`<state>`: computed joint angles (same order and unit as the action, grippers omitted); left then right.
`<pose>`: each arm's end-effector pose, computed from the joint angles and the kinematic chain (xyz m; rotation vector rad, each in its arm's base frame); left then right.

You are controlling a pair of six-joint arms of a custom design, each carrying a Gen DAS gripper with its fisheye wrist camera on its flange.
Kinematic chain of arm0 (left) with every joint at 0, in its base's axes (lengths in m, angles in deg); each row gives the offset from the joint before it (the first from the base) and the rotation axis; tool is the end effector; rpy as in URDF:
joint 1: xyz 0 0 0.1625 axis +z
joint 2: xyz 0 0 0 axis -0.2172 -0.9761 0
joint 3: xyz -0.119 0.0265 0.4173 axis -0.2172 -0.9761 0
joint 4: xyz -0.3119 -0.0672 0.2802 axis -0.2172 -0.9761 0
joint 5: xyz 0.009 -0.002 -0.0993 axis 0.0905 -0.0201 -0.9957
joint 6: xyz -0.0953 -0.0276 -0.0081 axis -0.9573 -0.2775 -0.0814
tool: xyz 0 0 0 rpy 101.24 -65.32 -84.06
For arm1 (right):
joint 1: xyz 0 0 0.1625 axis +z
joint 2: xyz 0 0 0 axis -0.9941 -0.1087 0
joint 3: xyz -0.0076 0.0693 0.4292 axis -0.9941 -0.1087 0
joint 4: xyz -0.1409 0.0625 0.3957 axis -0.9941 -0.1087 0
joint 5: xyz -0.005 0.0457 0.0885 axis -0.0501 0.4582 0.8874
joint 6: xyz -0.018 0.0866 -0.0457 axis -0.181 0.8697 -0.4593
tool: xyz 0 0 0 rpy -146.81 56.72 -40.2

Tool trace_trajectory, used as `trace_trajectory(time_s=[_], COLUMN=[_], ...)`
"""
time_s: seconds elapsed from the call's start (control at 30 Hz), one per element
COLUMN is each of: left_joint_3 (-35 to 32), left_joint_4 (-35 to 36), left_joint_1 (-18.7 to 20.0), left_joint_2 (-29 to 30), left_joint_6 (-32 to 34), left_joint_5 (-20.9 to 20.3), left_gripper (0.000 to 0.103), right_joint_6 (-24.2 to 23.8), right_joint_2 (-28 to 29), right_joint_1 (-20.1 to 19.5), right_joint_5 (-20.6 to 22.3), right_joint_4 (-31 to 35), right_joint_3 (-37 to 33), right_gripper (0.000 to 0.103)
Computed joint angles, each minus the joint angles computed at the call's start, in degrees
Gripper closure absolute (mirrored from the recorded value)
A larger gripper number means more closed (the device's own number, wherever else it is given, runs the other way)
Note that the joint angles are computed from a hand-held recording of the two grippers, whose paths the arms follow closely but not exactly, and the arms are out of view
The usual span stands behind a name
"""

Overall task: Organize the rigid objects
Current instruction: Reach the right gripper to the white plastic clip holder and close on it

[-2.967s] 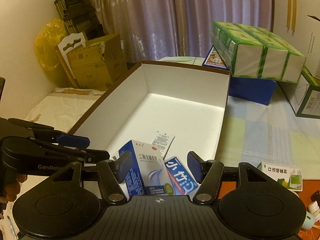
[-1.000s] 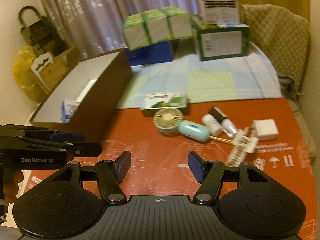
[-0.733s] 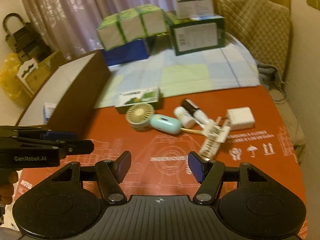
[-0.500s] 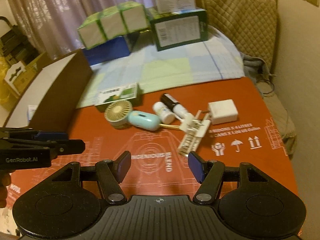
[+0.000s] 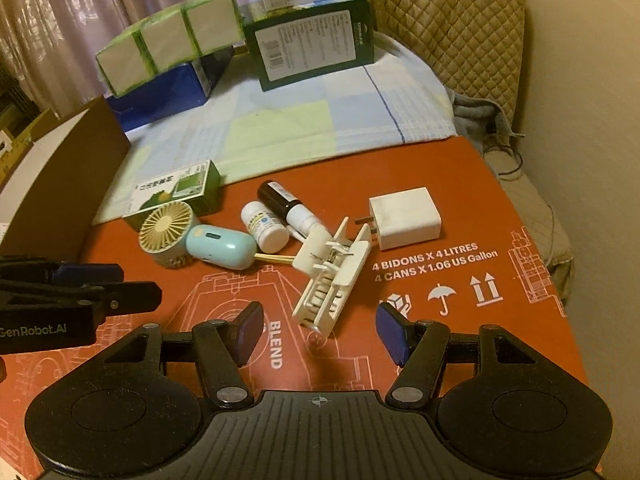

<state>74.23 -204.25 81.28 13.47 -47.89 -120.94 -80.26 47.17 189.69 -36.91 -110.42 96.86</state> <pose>-0.0577 -0.6551 0.2177 0.6855 2.4951 -0.5205 0.2586 -0.6126 0.0118 0.4396 -2.4898 0.6716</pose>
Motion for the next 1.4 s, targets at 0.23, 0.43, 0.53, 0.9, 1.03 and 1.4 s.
trace_trajectory(time_s=[0.23, 0.43, 0.53, 0.9, 1.03, 1.4], left_joint_3=[-2.9, -5.0, -5.9, -9.0, -10.1, -14.9], left_joint_4=[0.8, 1.2, 1.4, 2.2, 2.5, 7.5], left_joint_1=[0.4, 0.7, 0.8, 1.3, 1.6, 2.7], left_joint_2=[2.9, 4.4, 5.2, 7.8, 8.9, 12.4], left_joint_6=[0.7, 2.1, 3.3, 7.1, 8.9, 12.4], left_joint_5=[0.1, -0.3, -0.8, -3.4, -4.2, -4.6], left_gripper=[0.058, 0.058, 0.058, 0.058, 0.058, 0.058], right_joint_6=[-0.7, -0.9, -1.0, -0.5, 1.6, 5.0], right_joint_2=[2.4, 3.7, 3.9, -0.4, -2.4, -4.7], right_joint_1=[-1.0, -1.6, -1.9, -2.6, -3.0, -4.1], right_joint_5=[-0.3, -0.2, 0.0, -1.5, -3.3, -6.7], right_joint_4=[0.8, 1.6, 2.2, 2.1, 0.4, -3.5], right_joint_3=[-3.1, -5.2, -5.6, -0.5, 2.2, 4.5], right_gripper=[0.043, 0.049, 0.066, 0.087, 0.087, 0.087])
